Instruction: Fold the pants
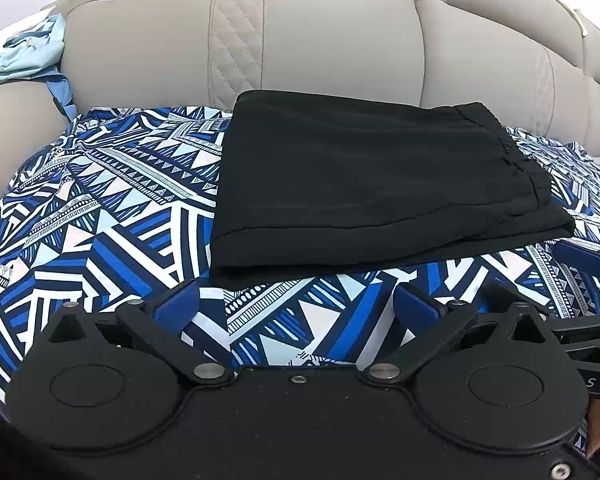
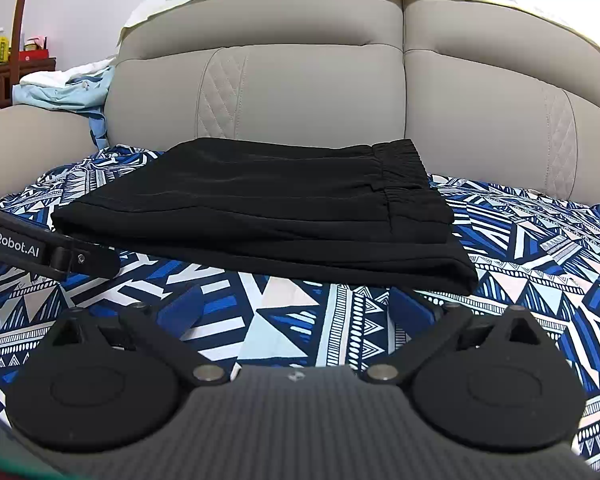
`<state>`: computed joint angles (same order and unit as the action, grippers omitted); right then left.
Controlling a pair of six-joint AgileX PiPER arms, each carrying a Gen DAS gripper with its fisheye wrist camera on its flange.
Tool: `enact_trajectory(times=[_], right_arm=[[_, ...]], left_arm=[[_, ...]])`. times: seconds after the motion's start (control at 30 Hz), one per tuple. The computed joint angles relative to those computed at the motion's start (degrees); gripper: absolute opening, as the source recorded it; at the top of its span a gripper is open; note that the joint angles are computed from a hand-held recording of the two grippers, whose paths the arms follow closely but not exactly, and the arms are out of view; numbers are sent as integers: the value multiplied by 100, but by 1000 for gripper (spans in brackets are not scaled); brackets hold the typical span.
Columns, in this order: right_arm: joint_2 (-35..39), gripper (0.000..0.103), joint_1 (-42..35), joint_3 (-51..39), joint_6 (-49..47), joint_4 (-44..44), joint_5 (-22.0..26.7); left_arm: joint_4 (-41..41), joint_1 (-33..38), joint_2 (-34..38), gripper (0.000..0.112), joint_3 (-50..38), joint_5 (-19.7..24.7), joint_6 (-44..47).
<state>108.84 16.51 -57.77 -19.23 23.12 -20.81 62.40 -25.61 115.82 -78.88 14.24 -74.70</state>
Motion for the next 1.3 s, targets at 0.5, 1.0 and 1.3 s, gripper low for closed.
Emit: enact_trajectory(times=[0.5, 1.0, 1.3], right_arm=[[-1, 103, -7, -3, 9, -12, 6], [-2, 103, -13, -4, 18, -23, 11], [-1, 103, -10, -3, 19, -20, 6]], left_arm=[[76, -10, 8, 103, 3, 16, -66], [97, -19, 8, 103, 4, 25, -88], [88, -18, 8, 103, 3, 24, -81]])
